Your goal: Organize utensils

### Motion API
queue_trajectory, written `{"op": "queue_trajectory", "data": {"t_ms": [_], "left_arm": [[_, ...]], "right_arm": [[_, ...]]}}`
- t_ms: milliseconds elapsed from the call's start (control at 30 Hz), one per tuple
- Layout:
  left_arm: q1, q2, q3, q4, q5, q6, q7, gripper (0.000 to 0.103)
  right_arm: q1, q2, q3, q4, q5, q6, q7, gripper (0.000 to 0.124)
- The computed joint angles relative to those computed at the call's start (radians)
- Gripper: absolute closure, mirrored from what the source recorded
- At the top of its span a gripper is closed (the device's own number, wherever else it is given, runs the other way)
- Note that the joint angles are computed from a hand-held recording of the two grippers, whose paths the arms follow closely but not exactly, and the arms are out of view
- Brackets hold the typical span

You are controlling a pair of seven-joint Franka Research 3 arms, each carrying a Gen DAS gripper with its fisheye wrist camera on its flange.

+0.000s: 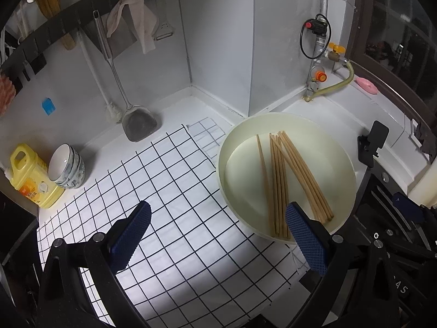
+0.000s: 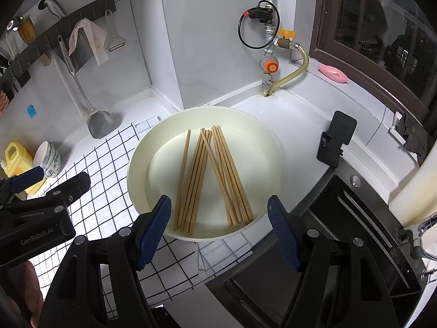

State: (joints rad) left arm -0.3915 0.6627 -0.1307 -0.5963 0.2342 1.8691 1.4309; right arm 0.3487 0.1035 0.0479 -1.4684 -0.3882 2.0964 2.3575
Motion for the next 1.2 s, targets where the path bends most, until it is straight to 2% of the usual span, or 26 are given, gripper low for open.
{"op": "queue_trajectory", "data": {"t_ms": [467, 900, 1200], "left_arm": [[0.010, -0.041, -0.009, -0.072, 0.001, 0.039, -0.012, 0.006], [0.009, -0.030, -0.012, -0.049, 0.000, 0.018, -0.017, 0.006], [0.015, -0.055, -0.015, -0.095, -0.001, 0.042, -0.022, 0.006]], "right_arm": [[0.001, 0.000, 0.000, 0.000, -0.002, 0.000, 0.003, 0.054], [0.003, 0.002, 0.000, 0.004, -0.003, -0.004, 0.002, 0.054], [0.002, 0.003, -0.001, 0.006, 0.000, -0.004, -0.003, 0.054]]}}
